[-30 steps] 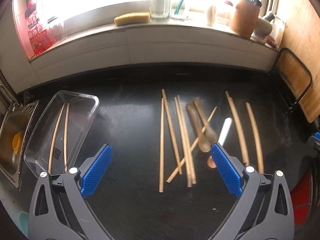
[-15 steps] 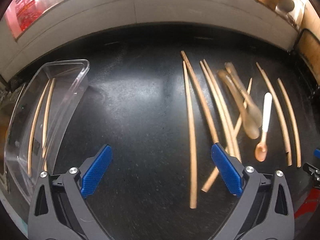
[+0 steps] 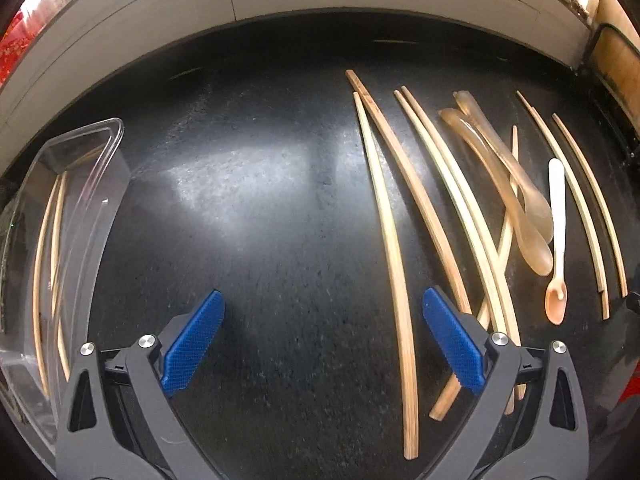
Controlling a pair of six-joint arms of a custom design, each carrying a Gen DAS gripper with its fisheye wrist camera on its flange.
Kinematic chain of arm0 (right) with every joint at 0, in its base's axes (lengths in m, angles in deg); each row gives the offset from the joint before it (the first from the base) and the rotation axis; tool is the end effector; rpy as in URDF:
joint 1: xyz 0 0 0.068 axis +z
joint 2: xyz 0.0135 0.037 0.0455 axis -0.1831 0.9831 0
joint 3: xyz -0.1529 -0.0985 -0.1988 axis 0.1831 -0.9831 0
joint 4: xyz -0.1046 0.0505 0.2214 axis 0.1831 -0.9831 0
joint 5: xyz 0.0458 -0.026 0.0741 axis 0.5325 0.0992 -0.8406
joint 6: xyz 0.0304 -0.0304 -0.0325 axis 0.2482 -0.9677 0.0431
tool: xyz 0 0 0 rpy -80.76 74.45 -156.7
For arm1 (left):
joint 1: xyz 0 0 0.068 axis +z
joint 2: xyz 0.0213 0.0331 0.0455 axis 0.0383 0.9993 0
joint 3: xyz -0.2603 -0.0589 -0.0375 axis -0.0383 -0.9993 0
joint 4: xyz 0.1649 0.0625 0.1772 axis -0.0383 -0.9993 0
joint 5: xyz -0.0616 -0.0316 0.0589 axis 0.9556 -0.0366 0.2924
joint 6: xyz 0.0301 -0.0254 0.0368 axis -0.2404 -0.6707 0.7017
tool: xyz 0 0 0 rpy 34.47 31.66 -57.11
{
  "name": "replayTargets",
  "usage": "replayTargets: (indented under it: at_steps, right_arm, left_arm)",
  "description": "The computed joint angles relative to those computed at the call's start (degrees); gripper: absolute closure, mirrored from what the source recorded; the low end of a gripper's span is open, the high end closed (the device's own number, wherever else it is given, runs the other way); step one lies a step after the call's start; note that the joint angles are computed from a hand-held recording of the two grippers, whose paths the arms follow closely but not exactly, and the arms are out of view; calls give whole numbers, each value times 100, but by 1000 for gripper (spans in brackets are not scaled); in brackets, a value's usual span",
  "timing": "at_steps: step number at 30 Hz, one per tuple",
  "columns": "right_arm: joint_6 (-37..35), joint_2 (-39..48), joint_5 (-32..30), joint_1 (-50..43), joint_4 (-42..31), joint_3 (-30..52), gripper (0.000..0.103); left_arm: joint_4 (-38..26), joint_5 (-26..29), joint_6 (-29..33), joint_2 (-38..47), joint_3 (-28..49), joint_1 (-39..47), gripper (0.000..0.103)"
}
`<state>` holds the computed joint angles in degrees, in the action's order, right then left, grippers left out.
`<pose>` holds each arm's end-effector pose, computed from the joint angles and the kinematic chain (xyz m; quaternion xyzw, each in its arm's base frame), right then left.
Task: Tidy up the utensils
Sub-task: 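Close the left tool on a chopstick while the right tool grasps another chopstick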
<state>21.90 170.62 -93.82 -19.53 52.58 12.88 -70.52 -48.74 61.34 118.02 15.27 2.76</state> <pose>0.3537 -0.0507 0.0636 -0.1584 0.9728 0.0227 0.1676 0.2890 0.0064 0.0611 -0.1035 0.9719 0.0331 0.2089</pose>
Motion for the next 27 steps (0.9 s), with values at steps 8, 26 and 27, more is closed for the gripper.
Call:
replayTargets:
  at_steps: [8,26,27]
  right_arm:
    - [-293,197,272,57,-121,214,14]
    - [-209,484,34,176,-423,757,14]
    - [-128,563,-17,170,-510,904,14]
  left_arm:
    - [179,12,160,279,289,88,6]
    - [391,-27,155,284,196,125,6]
    - [393,-16,172,283,189,144,6]
